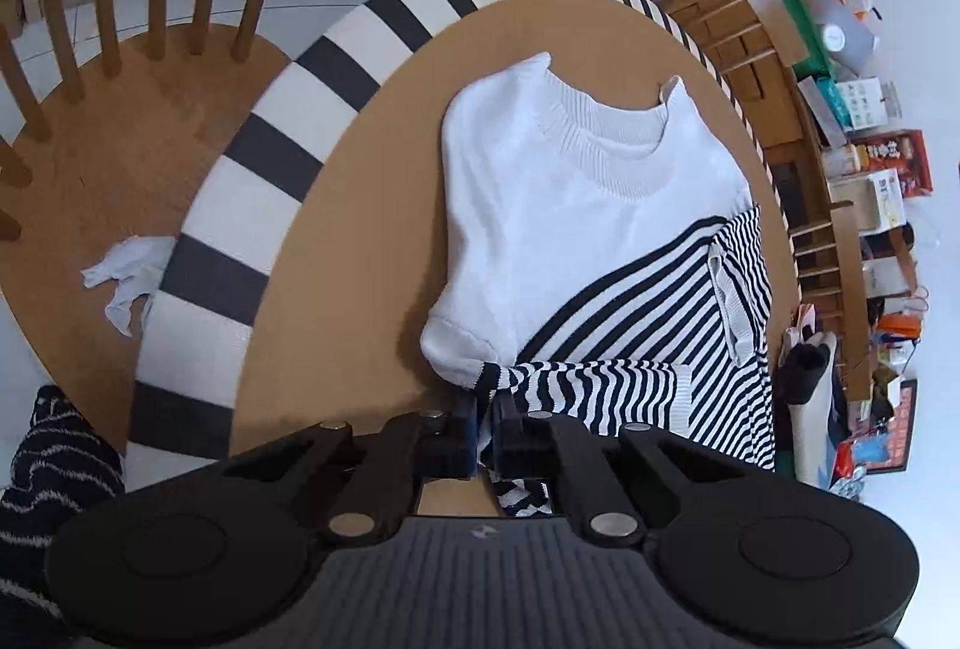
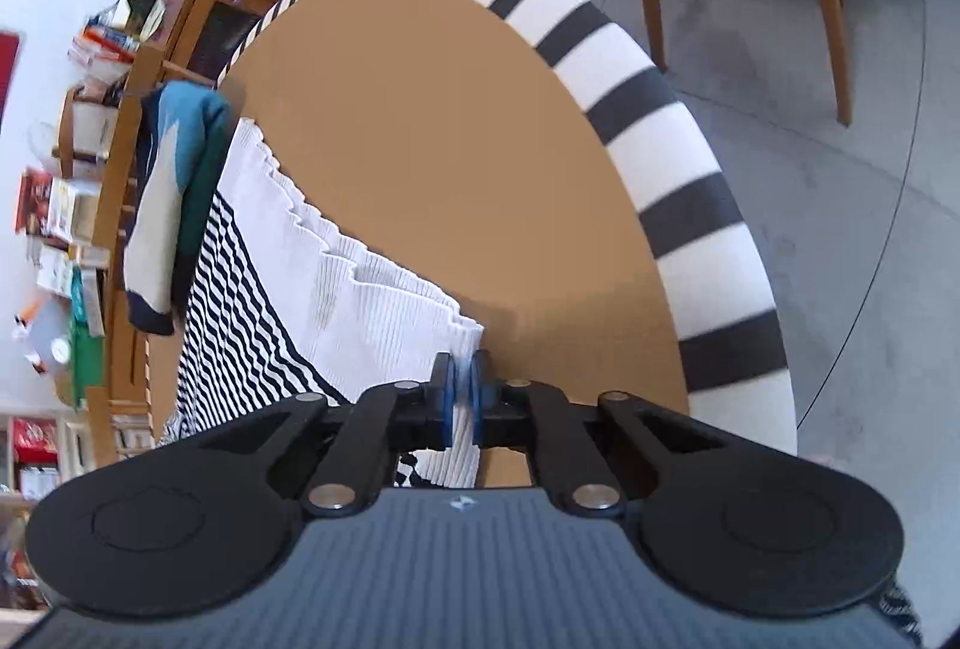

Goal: Fold clothes
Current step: 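Grasp the white hem with both grippers to start folding it upward, then lift the hem with both grippers and fold it over toward the collar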

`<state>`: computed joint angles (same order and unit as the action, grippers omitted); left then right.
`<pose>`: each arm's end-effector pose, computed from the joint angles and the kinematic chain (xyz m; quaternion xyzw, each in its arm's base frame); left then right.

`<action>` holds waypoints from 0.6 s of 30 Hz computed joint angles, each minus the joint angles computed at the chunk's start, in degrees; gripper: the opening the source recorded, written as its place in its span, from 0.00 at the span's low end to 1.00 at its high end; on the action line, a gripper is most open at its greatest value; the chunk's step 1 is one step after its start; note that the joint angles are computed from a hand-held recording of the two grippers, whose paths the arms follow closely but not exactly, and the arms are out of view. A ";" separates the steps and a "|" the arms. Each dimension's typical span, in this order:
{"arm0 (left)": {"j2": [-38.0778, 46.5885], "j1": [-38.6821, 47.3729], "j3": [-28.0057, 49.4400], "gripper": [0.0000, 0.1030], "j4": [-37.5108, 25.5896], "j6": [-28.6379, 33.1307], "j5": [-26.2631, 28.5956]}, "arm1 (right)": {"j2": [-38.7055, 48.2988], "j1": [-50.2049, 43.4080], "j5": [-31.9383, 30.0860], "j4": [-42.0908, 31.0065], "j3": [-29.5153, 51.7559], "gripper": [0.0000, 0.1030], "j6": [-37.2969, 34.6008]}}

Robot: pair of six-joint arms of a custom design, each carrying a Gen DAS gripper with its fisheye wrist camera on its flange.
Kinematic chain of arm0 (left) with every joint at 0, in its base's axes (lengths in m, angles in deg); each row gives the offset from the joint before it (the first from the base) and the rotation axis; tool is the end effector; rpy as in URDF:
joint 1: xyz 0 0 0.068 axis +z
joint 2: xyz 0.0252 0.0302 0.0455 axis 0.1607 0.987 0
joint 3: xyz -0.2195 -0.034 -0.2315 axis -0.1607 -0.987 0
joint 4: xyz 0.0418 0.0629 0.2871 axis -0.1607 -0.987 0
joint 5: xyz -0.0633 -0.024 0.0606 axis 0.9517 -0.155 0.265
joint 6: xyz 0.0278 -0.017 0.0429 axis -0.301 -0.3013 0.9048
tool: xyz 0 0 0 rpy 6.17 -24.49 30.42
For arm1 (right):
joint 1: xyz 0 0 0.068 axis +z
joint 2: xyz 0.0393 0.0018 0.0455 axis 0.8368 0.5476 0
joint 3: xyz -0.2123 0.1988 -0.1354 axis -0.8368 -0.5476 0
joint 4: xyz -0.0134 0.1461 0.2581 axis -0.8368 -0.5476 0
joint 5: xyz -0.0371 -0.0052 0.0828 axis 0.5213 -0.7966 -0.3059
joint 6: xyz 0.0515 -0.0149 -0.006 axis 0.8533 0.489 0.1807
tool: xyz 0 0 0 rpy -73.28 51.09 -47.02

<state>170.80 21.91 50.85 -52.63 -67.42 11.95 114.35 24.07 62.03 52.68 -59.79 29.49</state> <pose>0.4578 0.0834 0.1095 -0.2851 0.8994 -0.2961 0.1489 0.2066 -0.1204 0.1014 0.6568 0.6564 0.2256 0.2947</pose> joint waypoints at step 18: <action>-4.49 6.69 -2.16 0.04 -4.07 4.38 1.09 | -20.90 -4.39 -3.01 -14.53 -8.52 0.04 -6.91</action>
<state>166.31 28.61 48.69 -56.70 -63.04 13.04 93.45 19.69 59.02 38.15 -68.30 22.58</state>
